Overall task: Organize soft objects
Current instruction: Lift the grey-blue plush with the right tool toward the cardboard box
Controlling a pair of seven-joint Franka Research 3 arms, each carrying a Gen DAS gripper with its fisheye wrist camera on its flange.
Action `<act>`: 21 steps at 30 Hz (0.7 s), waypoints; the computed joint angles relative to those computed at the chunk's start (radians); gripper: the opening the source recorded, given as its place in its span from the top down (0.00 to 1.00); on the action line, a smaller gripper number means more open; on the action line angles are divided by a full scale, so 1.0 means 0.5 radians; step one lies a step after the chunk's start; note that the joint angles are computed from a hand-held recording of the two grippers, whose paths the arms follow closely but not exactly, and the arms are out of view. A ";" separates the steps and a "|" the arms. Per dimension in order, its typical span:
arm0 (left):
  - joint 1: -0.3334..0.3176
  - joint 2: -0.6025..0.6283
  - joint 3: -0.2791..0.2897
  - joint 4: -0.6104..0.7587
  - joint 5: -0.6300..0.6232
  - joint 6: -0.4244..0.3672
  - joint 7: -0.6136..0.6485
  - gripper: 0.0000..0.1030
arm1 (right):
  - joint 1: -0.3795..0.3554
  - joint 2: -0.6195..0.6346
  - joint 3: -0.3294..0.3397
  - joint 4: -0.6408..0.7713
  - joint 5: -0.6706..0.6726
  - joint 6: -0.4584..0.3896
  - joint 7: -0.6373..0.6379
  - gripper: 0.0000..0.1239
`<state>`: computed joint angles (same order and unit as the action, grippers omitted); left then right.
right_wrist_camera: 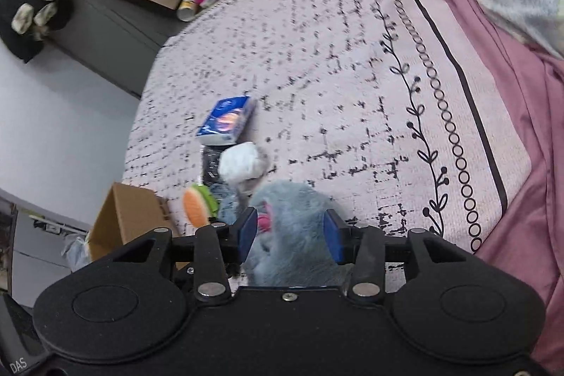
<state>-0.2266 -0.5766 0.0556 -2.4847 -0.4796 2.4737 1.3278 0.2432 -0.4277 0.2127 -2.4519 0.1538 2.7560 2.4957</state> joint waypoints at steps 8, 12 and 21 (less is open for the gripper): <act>-0.010 0.069 -0.043 -0.025 -0.022 0.080 -0.046 0.57 | 0.038 0.087 -0.053 0.008 0.090 0.013 -0.035 0.65; -0.072 0.081 0.009 -0.048 -0.117 0.100 0.011 0.66 | 0.053 0.105 -0.064 0.007 0.101 0.025 -0.075 0.71; -0.072 -0.024 0.021 -0.081 -0.145 0.139 0.054 0.73 | 0.078 0.015 -0.046 -0.043 0.099 0.132 -0.185 0.78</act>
